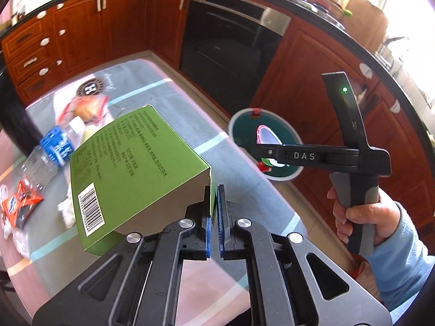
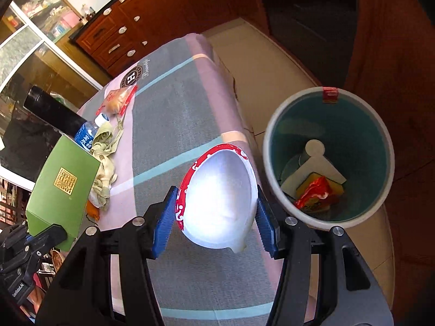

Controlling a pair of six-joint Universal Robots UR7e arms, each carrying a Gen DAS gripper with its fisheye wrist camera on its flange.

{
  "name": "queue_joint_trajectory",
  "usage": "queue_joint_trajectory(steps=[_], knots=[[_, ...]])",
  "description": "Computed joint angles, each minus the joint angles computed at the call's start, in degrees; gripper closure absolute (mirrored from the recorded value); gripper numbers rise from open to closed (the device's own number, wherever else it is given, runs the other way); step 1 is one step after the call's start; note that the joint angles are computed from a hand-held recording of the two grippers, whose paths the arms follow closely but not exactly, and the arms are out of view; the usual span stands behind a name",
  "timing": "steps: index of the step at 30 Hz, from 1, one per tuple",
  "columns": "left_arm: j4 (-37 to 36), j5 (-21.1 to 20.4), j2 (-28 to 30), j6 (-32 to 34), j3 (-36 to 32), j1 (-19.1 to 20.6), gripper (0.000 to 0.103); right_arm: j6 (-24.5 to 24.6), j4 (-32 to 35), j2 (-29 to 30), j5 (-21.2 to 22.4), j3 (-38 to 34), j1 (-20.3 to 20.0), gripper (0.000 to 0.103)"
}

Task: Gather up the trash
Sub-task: 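Carry the green box and white bowl over the bin and open both grippers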

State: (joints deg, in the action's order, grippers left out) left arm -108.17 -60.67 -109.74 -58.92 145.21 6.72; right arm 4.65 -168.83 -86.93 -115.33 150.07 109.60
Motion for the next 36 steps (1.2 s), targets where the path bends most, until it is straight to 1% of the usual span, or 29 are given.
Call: queue_joint_trajectory(steps=[5, 13, 18, 22, 25, 28, 33, 36], knots=[[-9.51, -1.55, 9.7, 5.89, -0.98, 2.23, 0.099, -3.03, 0.44, -6.46, 1.65, 1.81, -6.63, 0.051], [-21.59, -4.21, 24.56, 14.99, -4.32, 6.11, 0.099, -7.85, 2.42, -15.41, 5.31, 3.36, -17.78, 0.051], [-28.82, -6.75, 33.21, 21.22, -6.96, 8.06, 0.099, -10.15, 5.09, -21.04, 5.94, 3.63, -22.98, 0.051], [-33.35, -8.63, 39.19, 25.7, -9.03, 9.77, 0.099, -11.77, 6.67, -23.95, 6.47, 3.6, -26.98, 0.051], [-36.03, -9.78, 43.42, 28.69, -10.7, 11.52, 0.099, -12.41, 7.71, -24.8, 6.72, 2.99, -29.01, 0.051], [-37.81, -10.83, 47.06, 30.3, -12.29, 13.2, 0.099, -12.67, 8.31, -24.82, 6.65, 2.23, -29.83, 0.051], [-40.17, -13.18, 51.2, 31.92, -14.95, 16.89, 0.098, -12.36, 8.6, -24.22, 6.21, 1.08, -30.18, 0.051], [-41.14, -13.74, 51.97, 32.2, -15.53, 18.46, 0.094, -12.12, 9.06, -23.88, 5.67, 0.5, -30.12, 0.051]])
